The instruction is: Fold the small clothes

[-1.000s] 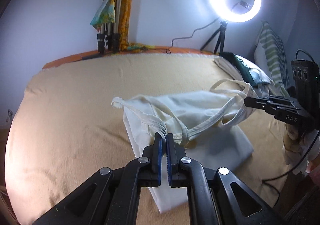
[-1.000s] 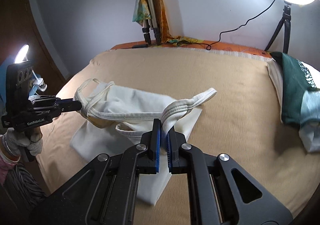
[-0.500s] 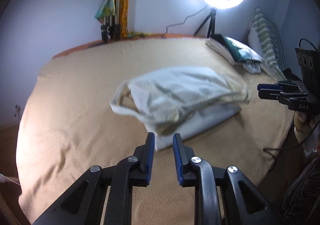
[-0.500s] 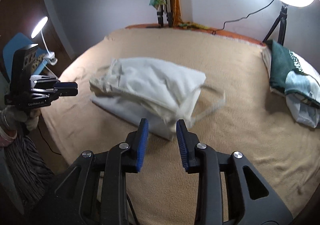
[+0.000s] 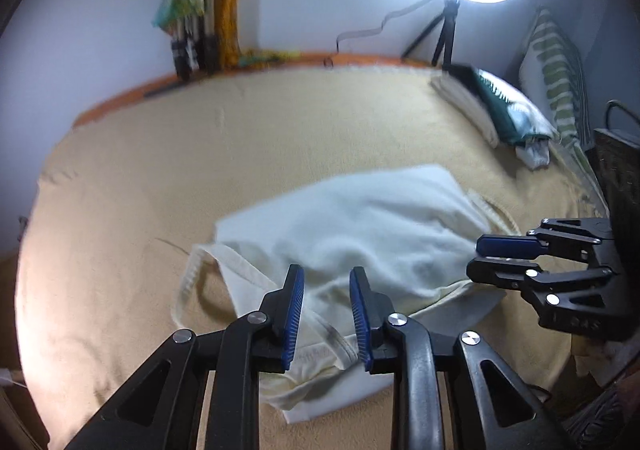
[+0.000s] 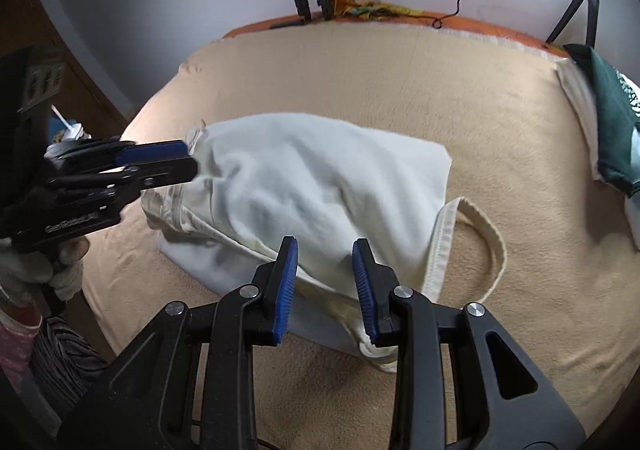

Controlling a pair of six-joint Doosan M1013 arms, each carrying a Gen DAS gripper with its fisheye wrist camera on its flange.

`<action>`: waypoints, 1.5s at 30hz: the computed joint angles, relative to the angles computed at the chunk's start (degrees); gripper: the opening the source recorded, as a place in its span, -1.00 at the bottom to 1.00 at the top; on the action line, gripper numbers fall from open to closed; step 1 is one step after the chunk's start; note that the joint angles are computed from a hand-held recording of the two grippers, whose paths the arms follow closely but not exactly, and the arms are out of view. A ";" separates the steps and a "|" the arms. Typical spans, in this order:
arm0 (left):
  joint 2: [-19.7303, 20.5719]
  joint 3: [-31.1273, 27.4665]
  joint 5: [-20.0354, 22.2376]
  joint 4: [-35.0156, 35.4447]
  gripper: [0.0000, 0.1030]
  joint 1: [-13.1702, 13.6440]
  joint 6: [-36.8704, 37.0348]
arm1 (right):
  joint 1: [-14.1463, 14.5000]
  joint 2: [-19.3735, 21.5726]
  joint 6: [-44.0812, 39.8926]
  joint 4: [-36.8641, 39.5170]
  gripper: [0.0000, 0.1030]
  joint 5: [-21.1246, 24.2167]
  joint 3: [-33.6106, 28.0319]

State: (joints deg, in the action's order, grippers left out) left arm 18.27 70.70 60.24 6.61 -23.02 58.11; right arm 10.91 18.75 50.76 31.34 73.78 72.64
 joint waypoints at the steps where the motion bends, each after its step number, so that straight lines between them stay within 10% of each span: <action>1: 0.30 -0.05 0.94 -2.63 -0.59 0.46 1.49 | 0.13 -0.23 -0.85 -0.54 -0.41 0.21 0.33; 17: -10.24 12.96 -4.07 -3.78 -0.52 -1.98 0.03 | -6.47 -2.65 -5.43 2.62 -0.40 8.95 2.99; 29: -9.00 13.01 -11.86 -3.98 -0.36 0.58 -6.76 | -7.79 4.41 10.27 13.08 -0.22 4.34 -3.31; 36: -6.93 11.99 -9.16 -3.91 -0.36 -0.74 -3.34 | -7.24 10.09 17.36 17.19 -0.22 6.18 -7.73; 40: -6.91 12.81 -9.29 -3.54 -0.36 -0.85 -3.26 | -7.59 12.08 18.69 22.30 -0.64 8.93 -8.50; 45: -7.00 12.91 -9.31 -2.73 -0.35 -1.07 -3.09 | -7.86 12.81 17.62 27.24 -0.69 10.78 -8.63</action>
